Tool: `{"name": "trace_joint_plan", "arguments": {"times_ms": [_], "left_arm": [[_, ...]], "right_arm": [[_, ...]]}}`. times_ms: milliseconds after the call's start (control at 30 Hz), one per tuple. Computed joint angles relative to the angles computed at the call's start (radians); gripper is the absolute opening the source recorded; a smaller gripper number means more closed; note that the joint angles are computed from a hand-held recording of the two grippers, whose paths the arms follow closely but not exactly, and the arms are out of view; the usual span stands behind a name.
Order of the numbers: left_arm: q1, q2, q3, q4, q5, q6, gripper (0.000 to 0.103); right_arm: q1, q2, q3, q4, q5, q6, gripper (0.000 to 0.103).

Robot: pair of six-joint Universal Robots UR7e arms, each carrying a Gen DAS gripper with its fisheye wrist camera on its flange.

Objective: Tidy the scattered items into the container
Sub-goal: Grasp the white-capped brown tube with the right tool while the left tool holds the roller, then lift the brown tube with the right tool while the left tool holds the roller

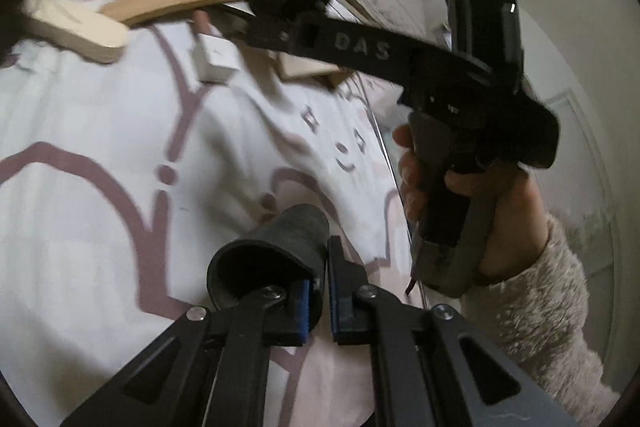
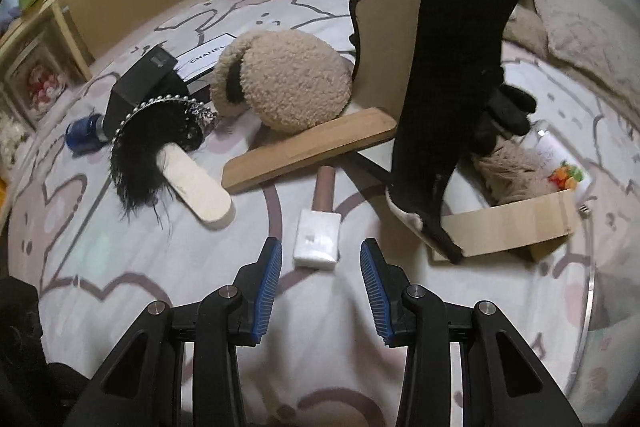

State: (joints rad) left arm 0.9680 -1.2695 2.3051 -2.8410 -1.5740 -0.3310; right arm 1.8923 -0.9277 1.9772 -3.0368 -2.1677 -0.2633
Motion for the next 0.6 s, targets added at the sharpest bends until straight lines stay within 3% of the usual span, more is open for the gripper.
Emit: {"name": "trace_joint_plan", "arguments": {"times_ms": [267, 433, 467, 600], "left_arm": [[-0.006, -0.035, 0.01, -0.028, 0.126, -0.025, 0.008], [0.012, -0.027, 0.007, -0.047, 0.12, -0.037, 0.008], [0.015, -0.032, 0.009, -0.046, 0.121, -0.034, 0.008], [0.022, -0.045, 0.015, -0.048, 0.121, -0.042, 0.008]], "right_arm": [[-0.027, 0.062, -0.053, 0.067, -0.001, 0.061, 0.041], [-0.033, 0.095, -0.06, 0.018, -0.033, 0.033, 0.04], [-0.035, 0.095, -0.056, 0.007, -0.031, 0.024, 0.032], [-0.032, 0.084, -0.029, -0.023, -0.041, -0.025, 0.032]]}}
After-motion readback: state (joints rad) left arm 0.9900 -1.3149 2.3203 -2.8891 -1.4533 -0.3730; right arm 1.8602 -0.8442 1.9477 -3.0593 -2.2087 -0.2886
